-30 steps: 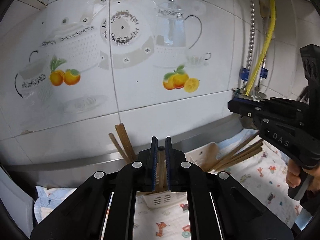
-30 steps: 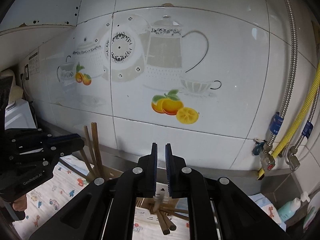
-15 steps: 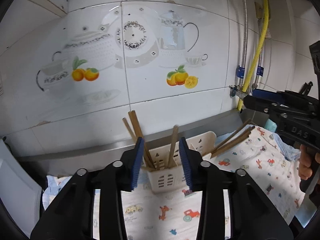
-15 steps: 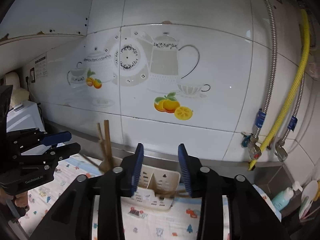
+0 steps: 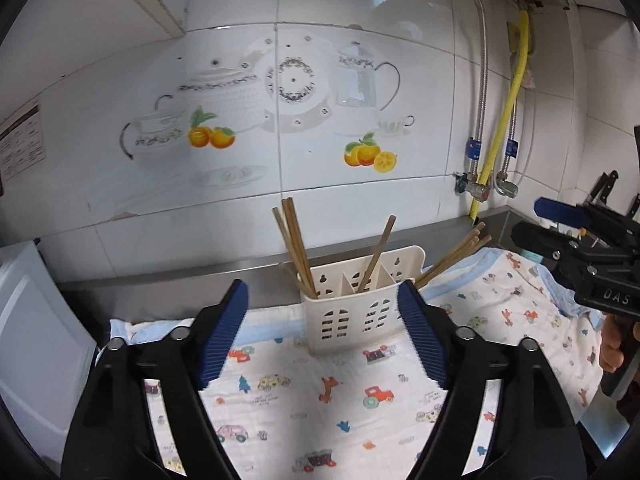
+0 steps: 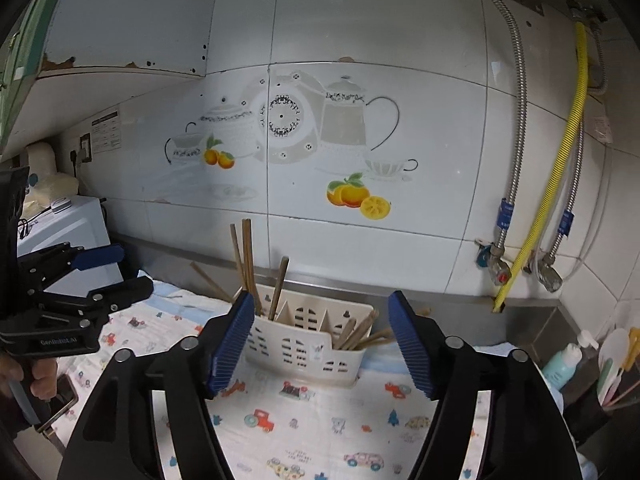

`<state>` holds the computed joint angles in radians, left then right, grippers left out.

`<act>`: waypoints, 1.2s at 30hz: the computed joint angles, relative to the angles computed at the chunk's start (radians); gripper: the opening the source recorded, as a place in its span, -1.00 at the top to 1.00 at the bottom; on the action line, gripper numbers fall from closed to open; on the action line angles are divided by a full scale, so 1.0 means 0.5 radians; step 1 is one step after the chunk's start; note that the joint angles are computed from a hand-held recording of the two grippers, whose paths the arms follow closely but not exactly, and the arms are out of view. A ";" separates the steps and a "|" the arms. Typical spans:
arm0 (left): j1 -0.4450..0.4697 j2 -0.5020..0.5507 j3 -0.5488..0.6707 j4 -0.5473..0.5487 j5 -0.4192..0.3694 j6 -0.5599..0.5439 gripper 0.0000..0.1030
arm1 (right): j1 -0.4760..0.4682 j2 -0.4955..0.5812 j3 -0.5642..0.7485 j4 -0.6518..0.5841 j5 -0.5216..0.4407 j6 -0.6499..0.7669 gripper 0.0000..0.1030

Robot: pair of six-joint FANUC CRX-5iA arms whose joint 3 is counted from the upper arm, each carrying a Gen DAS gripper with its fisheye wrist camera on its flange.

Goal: Organize utensils

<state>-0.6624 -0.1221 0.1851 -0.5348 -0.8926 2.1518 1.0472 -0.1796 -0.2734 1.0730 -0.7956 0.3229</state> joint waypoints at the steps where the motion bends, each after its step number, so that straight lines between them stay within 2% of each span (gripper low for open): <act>1: -0.009 -0.021 -0.020 -0.015 -0.003 0.027 -0.55 | 0.014 -0.013 -0.017 0.000 -0.014 -0.013 -0.33; 9: -0.137 -0.137 -0.137 -0.212 -0.040 0.227 -0.79 | 0.101 -0.111 -0.145 0.028 -0.096 -0.139 -0.49; 15: -0.235 -0.205 -0.213 -0.338 -0.093 0.407 -0.88 | 0.190 -0.191 -0.252 0.033 -0.158 -0.259 -0.64; 19: -0.385 -0.214 -0.213 -0.540 -0.212 0.538 -0.90 | 0.269 -0.229 -0.312 0.078 -0.241 -0.316 -0.73; 22: -0.449 -0.228 -0.225 -0.599 -0.246 0.606 -0.90 | 0.333 -0.255 -0.354 0.107 -0.307 -0.366 -0.75; 36: -0.632 -0.342 -0.334 -0.653 -0.368 0.828 -0.90 | 0.566 -0.391 -0.503 0.096 -0.569 -0.632 -0.78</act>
<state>-0.9785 -0.2930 0.0179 -0.8615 -1.0767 2.5656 1.3301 -0.3748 -0.5250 1.1209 -1.0799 0.0068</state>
